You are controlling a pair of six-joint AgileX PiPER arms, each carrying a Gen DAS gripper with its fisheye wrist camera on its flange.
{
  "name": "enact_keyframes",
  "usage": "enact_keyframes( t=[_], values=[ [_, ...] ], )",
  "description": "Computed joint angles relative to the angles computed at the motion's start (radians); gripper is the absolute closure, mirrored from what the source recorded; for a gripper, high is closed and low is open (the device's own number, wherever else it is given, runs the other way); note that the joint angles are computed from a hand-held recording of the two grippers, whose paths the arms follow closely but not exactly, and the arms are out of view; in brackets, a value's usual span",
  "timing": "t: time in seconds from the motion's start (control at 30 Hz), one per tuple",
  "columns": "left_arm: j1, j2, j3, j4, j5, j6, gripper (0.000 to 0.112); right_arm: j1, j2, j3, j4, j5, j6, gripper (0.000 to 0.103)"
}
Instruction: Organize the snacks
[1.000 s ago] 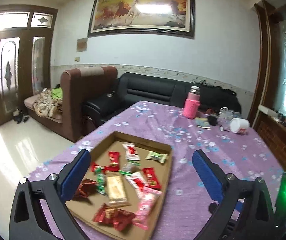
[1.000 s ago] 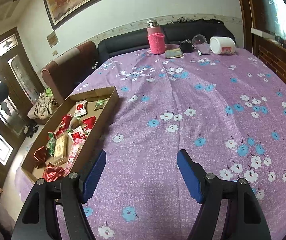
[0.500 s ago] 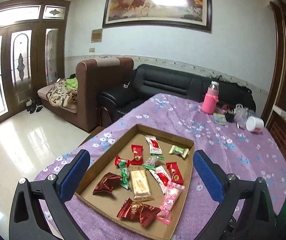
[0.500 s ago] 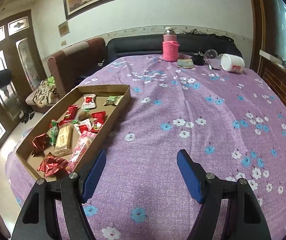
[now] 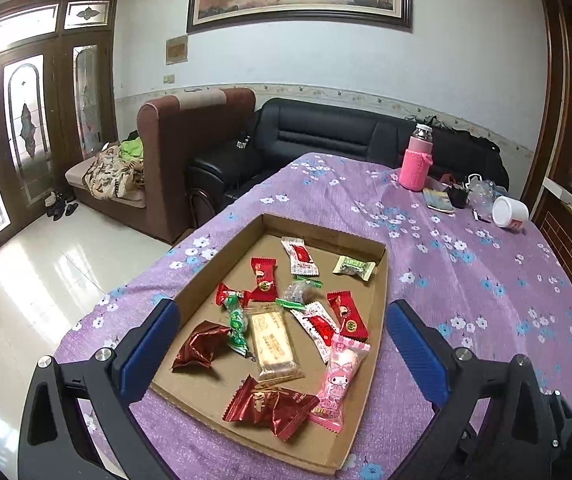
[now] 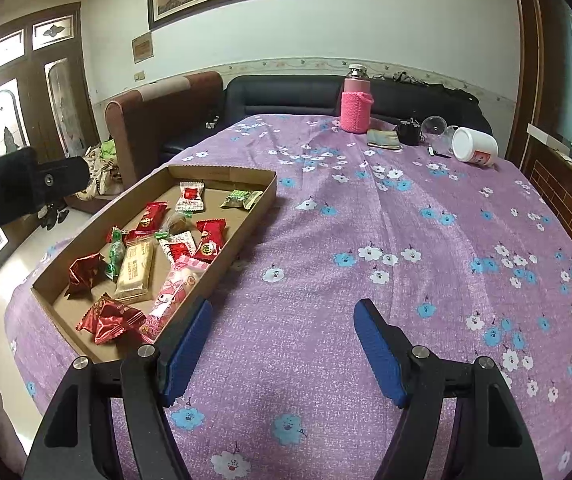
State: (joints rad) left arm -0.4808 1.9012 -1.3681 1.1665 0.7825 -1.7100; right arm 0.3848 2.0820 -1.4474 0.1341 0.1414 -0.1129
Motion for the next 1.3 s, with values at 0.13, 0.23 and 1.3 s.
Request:
enact_keyframes(
  t=[0.13,0.23,1.3],
  values=[
    [0.003,0.012,-0.015,-0.018,-0.007,0.025,0.009,-0.003,0.005,-0.006,0.022,0.008,-0.021,0.025],
    [0.004,0.018,-0.022,-0.031,-0.009,0.037,0.009,-0.005,0.009,-0.01,0.043,0.012,-0.041,0.025],
    [-0.01,0.044,-0.048,-0.05,0.0,0.051,0.009,-0.012,0.013,0.001,0.1,0.005,-0.095,0.024]
  ],
)
